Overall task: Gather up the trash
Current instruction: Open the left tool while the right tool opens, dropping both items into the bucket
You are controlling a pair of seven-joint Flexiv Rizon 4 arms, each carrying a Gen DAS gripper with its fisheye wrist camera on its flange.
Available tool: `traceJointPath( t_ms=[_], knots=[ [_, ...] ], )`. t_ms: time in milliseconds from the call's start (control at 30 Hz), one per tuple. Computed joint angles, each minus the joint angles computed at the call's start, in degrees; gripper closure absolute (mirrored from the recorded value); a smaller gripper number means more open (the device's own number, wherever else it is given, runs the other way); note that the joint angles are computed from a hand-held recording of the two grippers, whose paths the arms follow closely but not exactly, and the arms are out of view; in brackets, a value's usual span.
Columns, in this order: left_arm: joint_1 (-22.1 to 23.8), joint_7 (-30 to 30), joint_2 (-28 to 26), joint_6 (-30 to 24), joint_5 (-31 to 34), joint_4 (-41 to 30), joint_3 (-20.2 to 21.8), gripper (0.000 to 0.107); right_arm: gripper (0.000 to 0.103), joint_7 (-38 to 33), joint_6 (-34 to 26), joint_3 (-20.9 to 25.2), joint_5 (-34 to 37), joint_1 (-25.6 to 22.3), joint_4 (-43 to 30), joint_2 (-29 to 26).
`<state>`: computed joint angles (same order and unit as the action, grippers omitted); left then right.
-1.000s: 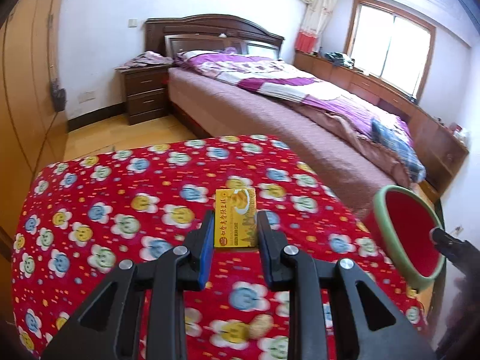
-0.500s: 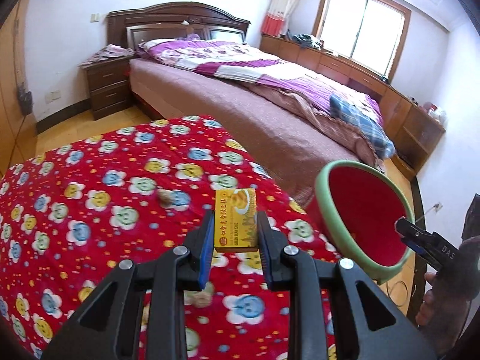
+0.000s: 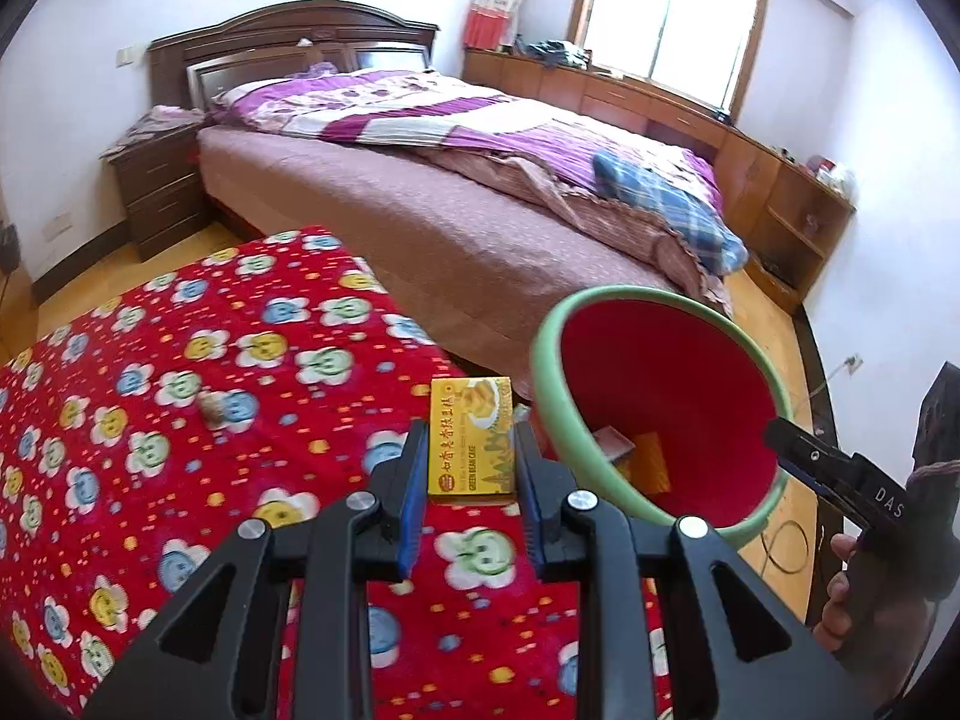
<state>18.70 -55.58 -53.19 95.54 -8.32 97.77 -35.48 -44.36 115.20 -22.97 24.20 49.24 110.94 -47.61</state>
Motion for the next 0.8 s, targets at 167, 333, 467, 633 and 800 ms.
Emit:
traceJointPath(
  t_ms=[167, 333, 467, 633, 800],
  knots=[
    [-2.46, 1.34, -0.6, -1.75, 0.02, -1.48, 0.21, 0.08, 0.024, -0.58, 0.53, -4.02, 3.06, 3.87, 1.97, -0.16],
    [-5.95, 3.81, -2.0, -4.16, -1.04, -4.08, 1.16, 0.08, 0.024, -0.79, 2.07, -3.29, 4.29, 3.2, 3.44, 0.29],
    [-9.49, 5.58, -3.3, -6.49, -2.91, -7.23, 3.28, 0.08, 0.024, -0.85, 2.41, -2.05, 5.16, 1.96, 3.91, 0.5],
    [-12.9, 7.08, -3.93, -9.76, -6.1, -10.12, 6.07, 0.071, 0.024, -0.94, 2.84, -0.72, 5.72, 0.76, 4.41, 0.65],
    [-13.31, 8.18, -3.56, -9.89, -8.64, -9.41, 6.5, 0.069, 0.024, -1.23, 3.12, 0.26, 5.76, 0.05, 4.44, 0.87]
  ],
)
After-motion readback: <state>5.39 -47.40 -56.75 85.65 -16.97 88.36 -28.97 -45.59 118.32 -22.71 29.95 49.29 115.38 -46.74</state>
